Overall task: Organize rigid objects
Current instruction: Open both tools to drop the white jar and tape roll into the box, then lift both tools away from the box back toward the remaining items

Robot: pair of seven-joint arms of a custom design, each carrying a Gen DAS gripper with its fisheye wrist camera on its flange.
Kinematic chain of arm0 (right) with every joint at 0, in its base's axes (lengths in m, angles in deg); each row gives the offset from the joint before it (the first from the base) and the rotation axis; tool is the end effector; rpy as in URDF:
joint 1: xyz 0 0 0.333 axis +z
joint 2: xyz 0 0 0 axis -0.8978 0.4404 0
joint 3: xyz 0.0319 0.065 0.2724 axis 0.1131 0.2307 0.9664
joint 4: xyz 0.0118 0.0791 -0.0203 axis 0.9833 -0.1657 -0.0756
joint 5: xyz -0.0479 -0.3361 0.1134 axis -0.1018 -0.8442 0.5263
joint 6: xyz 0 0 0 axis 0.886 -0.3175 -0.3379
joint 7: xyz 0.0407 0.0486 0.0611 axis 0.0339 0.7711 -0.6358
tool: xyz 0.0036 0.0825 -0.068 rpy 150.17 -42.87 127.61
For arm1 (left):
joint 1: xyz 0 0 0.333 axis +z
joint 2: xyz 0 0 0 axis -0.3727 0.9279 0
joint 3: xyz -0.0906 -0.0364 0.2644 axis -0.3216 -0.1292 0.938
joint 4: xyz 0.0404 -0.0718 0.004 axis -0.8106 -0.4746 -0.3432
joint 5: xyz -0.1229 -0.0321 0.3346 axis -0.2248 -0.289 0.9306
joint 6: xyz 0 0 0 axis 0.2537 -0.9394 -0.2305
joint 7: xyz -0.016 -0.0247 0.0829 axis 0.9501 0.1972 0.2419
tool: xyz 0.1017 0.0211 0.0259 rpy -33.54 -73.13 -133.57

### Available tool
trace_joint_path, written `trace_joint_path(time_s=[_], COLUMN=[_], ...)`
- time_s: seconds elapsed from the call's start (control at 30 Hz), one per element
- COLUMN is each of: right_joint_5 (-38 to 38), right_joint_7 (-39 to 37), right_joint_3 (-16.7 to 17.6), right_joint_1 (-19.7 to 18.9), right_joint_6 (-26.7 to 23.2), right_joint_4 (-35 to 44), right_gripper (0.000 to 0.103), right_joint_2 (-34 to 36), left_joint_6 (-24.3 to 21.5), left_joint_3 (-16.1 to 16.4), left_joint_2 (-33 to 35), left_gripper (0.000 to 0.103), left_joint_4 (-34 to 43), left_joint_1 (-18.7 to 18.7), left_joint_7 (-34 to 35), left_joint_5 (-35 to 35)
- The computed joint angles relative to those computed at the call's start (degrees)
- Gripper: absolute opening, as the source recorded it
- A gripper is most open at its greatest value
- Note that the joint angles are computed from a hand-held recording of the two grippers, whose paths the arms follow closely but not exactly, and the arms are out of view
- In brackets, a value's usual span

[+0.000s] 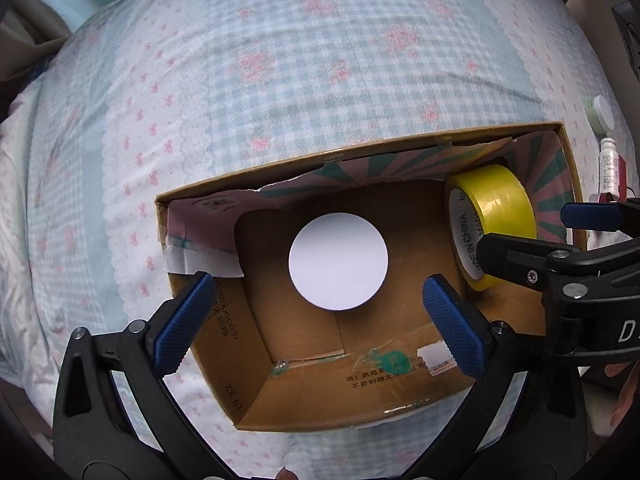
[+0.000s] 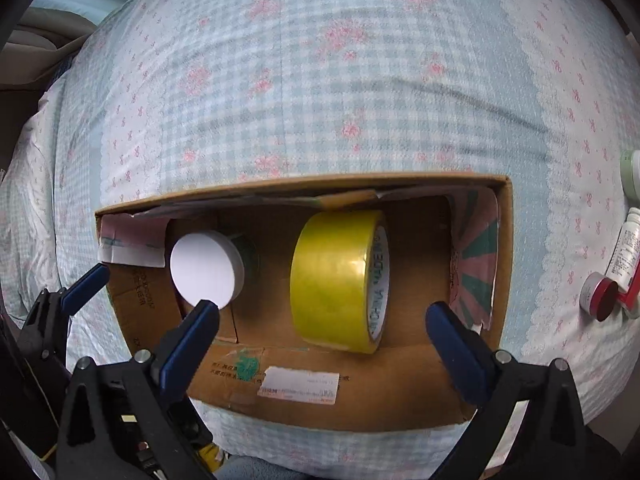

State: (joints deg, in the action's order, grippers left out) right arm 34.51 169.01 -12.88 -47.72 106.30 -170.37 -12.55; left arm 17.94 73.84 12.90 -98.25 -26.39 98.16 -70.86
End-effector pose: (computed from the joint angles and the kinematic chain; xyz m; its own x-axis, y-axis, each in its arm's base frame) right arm 0.4929 0.2103 0.5232 -0.1383 -0.9631 -0.2310 -0.9816 0.1023 0.1610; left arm 0.4856 -0.1121 0.5322 -0.2869 -0.9574 -0.0314 -0.9555 0.2884 -0.0617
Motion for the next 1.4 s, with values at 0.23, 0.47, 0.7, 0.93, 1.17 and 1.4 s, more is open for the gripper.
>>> trace_joint_path(time_s=[0.23, 0.47, 0.7, 0.93, 1.17, 1.4], right_joint_5=[2.78, 2.41, 2.34, 0.84, -5.48, -10.81], right_joint_7=[1.84, 1.8, 1.98, 2.85, 4.28, 8.0], right_joint_3=[-0.31, -0.02, 0.34, 0.83, 2.23, 3.83], right_joint_1=[-0.35, 0.14, 0.87, 1.72, 2.63, 2.44], right_joint_6=[1.44, 0.91, 1.43, 1.47, -4.14, -6.7], right_joint_4=[-4.73, -5.15, -6.16, -6.97, -0.61, 2.98], right_gripper=[0.103, 0.103, 0.103, 0.103, 0.103, 0.103], right_joint_2=[-3.29, -5.35, -8.76, -12.93, -16.18, -22.87], left_joint_6=[-0.26, -0.55, -0.6, -1.6, -5.13, -7.26], left_joint_3=[0.19, 0.37, 0.81, 1.21, 1.99, 2.72], left_joint_2=[-2.59, -5.53, -9.59, -14.5, -19.82, -24.79], left_gripper=[0.103, 0.103, 0.103, 0.103, 0.103, 0.103], left_joint_4=[-2.09, -2.96, -4.54, -5.35, -1.12, 3.54], left_joint_1=[0.12, 0.22, 0.46, 0.53, 0.53, 0.46], left_joint_7=[-0.7, -1.14, -1.6, -1.49, -1.06, -1.06], left_joint_5=[-0.22, -0.45, -1.21, -1.64, -2.75, -3.73])
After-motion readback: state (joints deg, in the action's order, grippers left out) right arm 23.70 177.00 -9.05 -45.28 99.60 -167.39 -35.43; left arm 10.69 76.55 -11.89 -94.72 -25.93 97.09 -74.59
